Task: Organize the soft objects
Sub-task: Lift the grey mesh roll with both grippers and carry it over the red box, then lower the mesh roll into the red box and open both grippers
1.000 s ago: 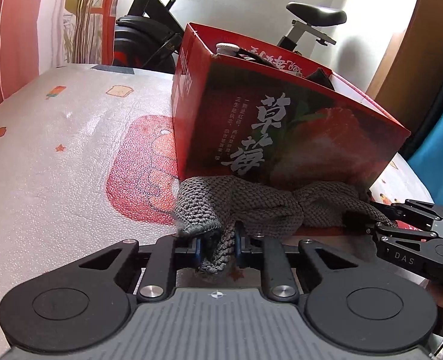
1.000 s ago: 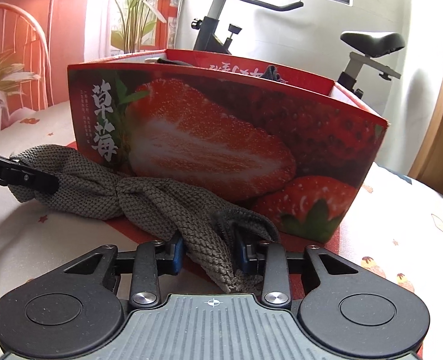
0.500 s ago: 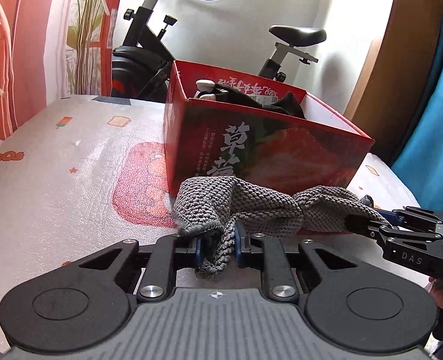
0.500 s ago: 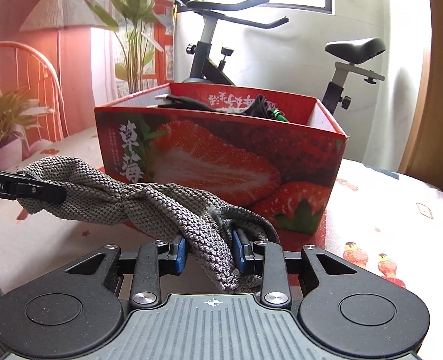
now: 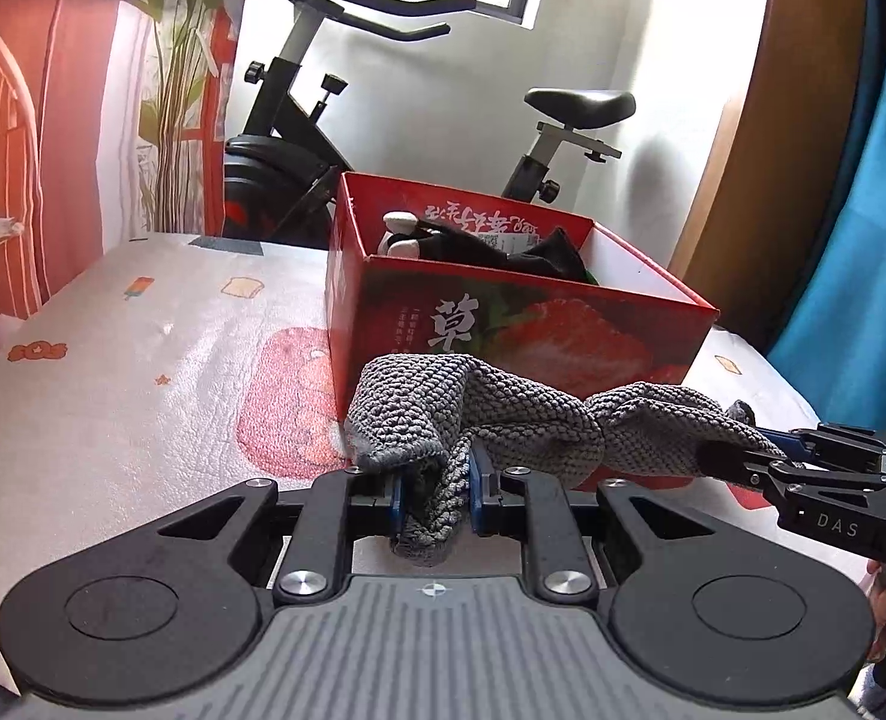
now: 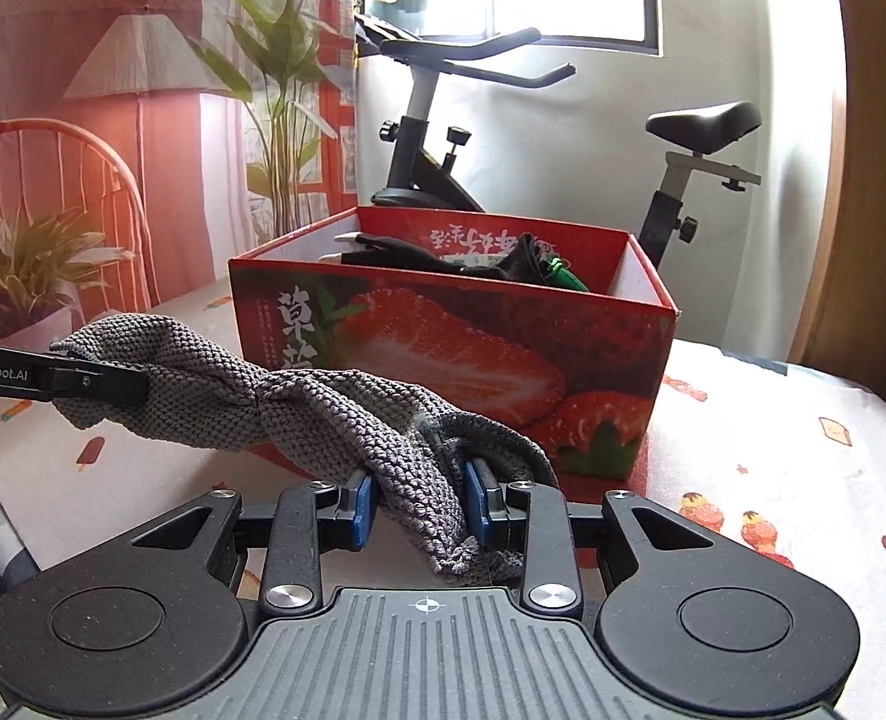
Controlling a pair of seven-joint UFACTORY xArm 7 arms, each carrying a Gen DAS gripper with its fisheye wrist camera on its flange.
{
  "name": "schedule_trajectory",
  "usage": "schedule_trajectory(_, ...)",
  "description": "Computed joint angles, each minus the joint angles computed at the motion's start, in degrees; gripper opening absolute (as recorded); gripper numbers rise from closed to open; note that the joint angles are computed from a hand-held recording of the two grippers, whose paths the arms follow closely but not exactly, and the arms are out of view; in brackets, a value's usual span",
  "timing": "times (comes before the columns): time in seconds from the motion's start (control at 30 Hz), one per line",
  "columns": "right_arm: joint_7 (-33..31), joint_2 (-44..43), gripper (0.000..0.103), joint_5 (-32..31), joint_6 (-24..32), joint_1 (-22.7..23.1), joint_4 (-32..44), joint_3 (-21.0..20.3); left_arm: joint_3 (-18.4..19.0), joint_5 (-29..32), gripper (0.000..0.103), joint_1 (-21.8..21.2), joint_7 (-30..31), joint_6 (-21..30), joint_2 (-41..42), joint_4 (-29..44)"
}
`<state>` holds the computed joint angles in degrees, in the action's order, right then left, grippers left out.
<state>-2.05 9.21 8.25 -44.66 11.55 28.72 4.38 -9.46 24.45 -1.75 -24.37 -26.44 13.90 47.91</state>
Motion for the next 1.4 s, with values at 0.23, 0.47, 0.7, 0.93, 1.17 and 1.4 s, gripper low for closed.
schedule_trajectory(0.23, -2.3, -2.6, 0.028, -0.5, 1.2, -1.0, 1.5, -0.7, -1.6, 4.2, 0.020, 1.3, -0.5, 1.7, 1.0, 5.3)
schedule_trajectory(0.47, -2.5, -3.4, 0.028, -3.5, 6.1, -3.9, 8.1, -1.9, -21.5, 20.7, 0.020, 19.3, -13.1, 11.8, 9.3, 20.1)
schedule_trajectory(0.7, 0.6, 0.9, 0.028, -9.8, 15.1, -8.0, 19.5, -2.7, -38.8, 16.6, 0.021, 25.4, -0.8, 30.8, 25.1, 37.0)
schedule_trajectory(0.93, 2.9, 9.4, 0.025, -14.3, 28.9, -11.5, 34.3, -0.1, -33.1, 11.8, 0.021, 14.4, 6.2, 43.5, 32.2, 53.9)
schedule_trajectory(1.17, 1.8, 16.7, 0.024, -12.6, 41.1, -13.9, 45.8, 4.0, -27.0, 7.8, 0.021, 6.4, 11.8, 52.5, 36.8, 65.4)
schedule_trajectory(1.4, 1.9, 22.1, 0.023, -5.4, 50.4, -13.4, 54.3, 3.4, -22.8, 3.0, 0.021, 1.5, 16.4, 57.6, 39.6, 72.2)
